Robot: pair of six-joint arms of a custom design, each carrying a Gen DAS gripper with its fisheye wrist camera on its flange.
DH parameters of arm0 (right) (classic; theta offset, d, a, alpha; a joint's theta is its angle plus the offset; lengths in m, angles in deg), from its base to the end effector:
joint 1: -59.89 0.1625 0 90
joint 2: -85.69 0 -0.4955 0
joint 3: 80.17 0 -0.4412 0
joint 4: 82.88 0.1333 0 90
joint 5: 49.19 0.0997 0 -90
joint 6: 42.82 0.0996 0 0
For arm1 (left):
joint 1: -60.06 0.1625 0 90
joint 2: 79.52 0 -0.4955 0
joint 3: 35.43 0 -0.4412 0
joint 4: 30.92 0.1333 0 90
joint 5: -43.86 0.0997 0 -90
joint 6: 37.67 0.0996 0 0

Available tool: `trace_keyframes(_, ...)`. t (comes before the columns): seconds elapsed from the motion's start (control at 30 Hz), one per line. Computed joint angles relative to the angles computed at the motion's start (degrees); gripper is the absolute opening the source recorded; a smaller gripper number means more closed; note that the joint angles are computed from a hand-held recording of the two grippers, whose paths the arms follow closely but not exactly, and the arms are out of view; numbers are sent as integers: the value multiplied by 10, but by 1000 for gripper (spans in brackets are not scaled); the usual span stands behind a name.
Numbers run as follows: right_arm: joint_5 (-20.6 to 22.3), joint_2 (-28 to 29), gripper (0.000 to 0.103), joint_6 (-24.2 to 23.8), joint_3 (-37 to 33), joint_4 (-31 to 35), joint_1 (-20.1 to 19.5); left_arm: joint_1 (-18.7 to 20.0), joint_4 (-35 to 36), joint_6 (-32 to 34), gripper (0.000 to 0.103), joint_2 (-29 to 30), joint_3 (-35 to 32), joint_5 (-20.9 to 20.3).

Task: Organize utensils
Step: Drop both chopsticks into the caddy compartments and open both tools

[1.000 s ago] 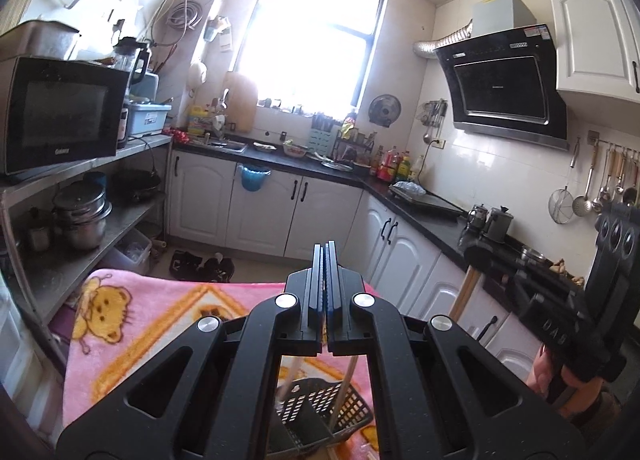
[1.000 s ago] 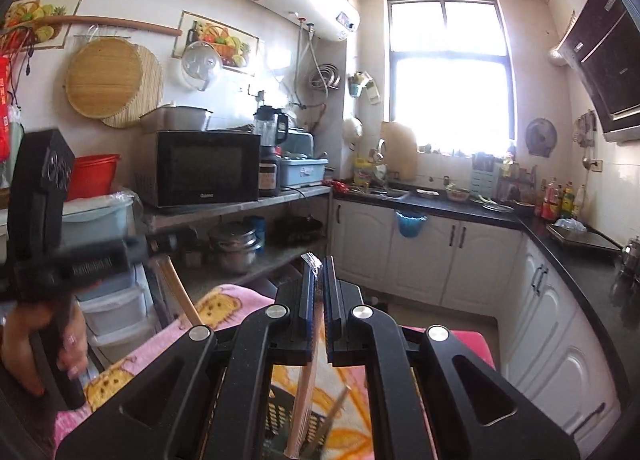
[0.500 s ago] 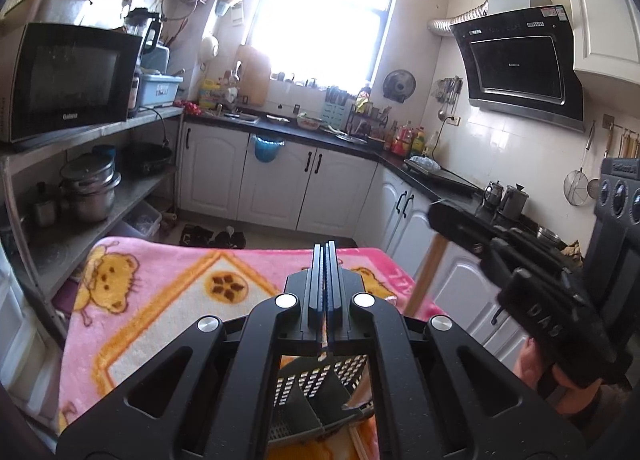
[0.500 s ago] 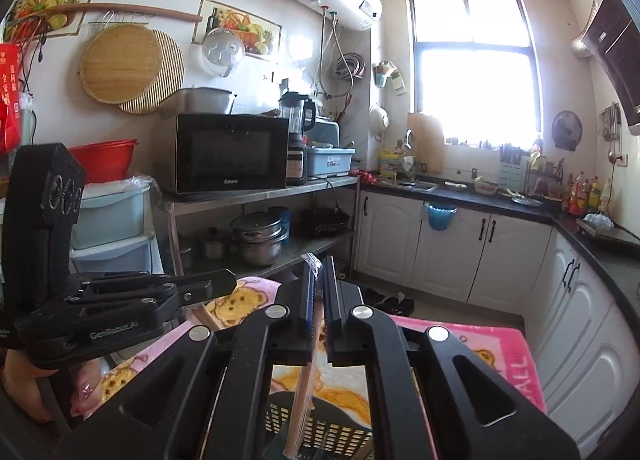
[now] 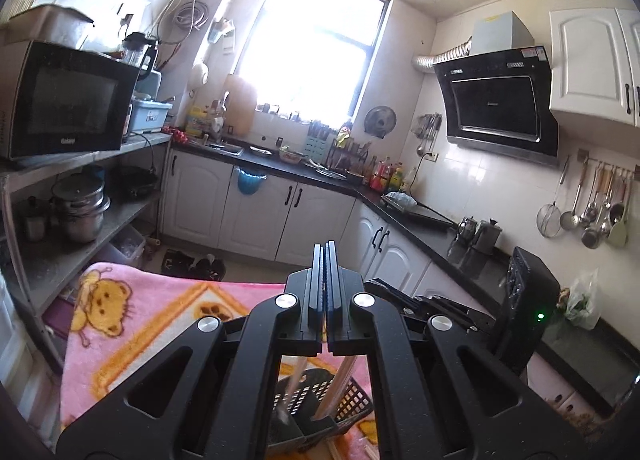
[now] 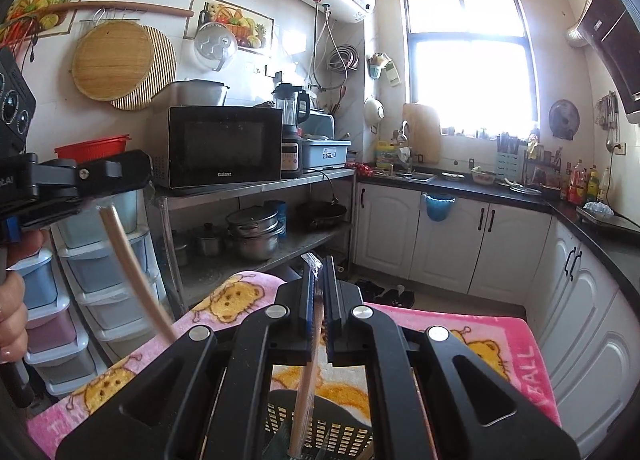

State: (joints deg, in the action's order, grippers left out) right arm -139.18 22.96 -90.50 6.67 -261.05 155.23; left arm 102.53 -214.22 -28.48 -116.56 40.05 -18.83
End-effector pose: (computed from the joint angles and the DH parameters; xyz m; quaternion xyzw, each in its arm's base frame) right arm 0.2037 -0.7472 0.4688 0.3784 -0.7586 0.4946 0.1915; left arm -0.5215 -0.7200 0.2173 0.3140 0.8106 -0.4916 0.0509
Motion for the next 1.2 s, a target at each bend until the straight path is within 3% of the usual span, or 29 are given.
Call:
trace_keyframes(0.9, -44, 19, 7, 15, 14, 11, -25, 33, 95, -50, 0, 48, -7, 39)
trace_keyframes(0.97, -44, 16, 11, 16, 18, 11, -26, 35, 100, -57, 6, 48, -5, 42)
trace_keyframes(1.03, -45, 12, 18, 17, 23, 8, -29, 35, 99, -62, 26, 47, -1, 50)
trace_keyframes(1.17, -47, 3, 32, 21, 33, 6, -35, 34, 81, -71, 46, 38, 19, 62)
trace_keyframes(1.2, -48, 0, 34, 23, 35, 6, -37, 33, 77, -75, 58, 35, 24, 64)
